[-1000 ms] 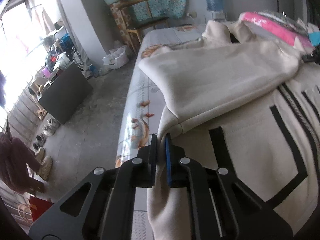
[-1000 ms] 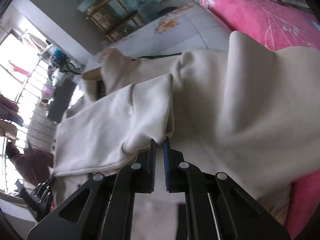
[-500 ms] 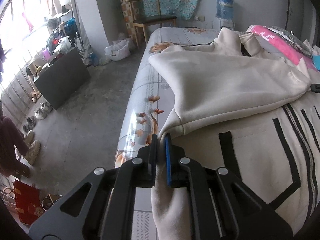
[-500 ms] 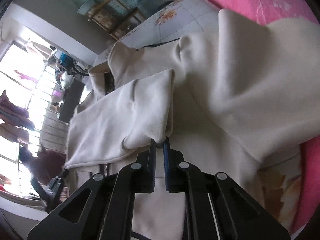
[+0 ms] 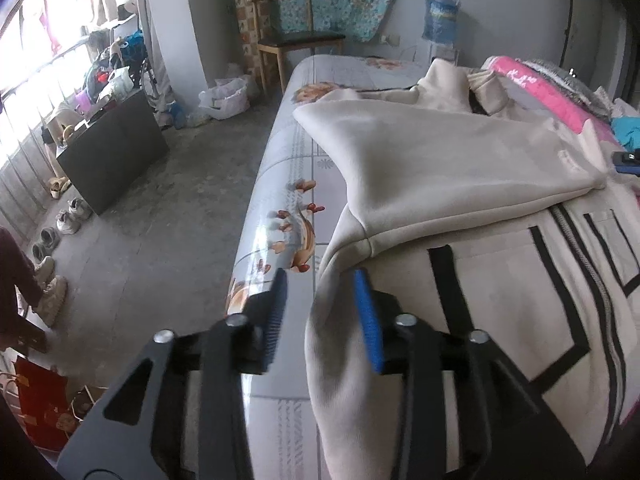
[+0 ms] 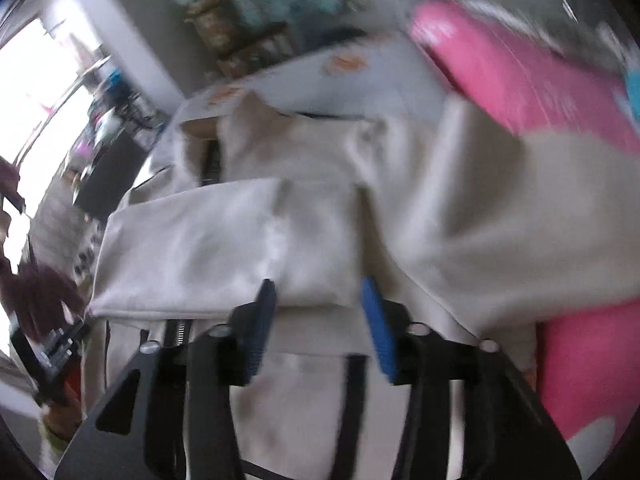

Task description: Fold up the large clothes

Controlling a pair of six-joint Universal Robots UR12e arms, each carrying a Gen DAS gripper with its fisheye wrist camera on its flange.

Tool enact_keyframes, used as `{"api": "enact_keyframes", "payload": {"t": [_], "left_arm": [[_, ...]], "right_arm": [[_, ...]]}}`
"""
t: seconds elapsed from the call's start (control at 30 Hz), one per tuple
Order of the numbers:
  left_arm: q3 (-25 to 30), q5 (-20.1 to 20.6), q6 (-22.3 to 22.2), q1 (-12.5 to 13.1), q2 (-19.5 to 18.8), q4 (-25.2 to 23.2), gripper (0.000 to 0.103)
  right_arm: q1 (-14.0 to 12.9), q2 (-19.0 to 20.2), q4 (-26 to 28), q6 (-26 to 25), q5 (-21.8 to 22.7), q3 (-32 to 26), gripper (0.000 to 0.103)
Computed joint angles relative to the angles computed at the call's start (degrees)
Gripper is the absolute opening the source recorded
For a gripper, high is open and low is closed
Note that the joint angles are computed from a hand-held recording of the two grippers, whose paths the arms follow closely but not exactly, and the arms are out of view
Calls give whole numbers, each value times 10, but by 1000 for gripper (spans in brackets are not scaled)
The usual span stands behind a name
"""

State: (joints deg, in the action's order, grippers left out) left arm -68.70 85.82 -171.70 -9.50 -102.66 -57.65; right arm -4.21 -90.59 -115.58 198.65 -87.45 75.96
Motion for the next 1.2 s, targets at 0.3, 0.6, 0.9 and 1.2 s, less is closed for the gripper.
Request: {"api": "enact_keyframes", "payload": {"t": [0.3, 0.6, 0.9, 1.2], "left_arm": [[14, -23, -24, 14, 23, -19, 70], [105, -38, -17, -5, -14, -64, 87], [200, 30, -4, -66, -102, -105, 87], [298, 82, -36, -94, -189, -177, 87]], "right_arm": [[44, 57, 18, -93, -73, -26, 59], [87, 23, -30, -76, -134, -10, 79], [88, 9, -29, -34, -165, 14, 86], [79, 45, -18, -42, -170, -14, 89]]}}
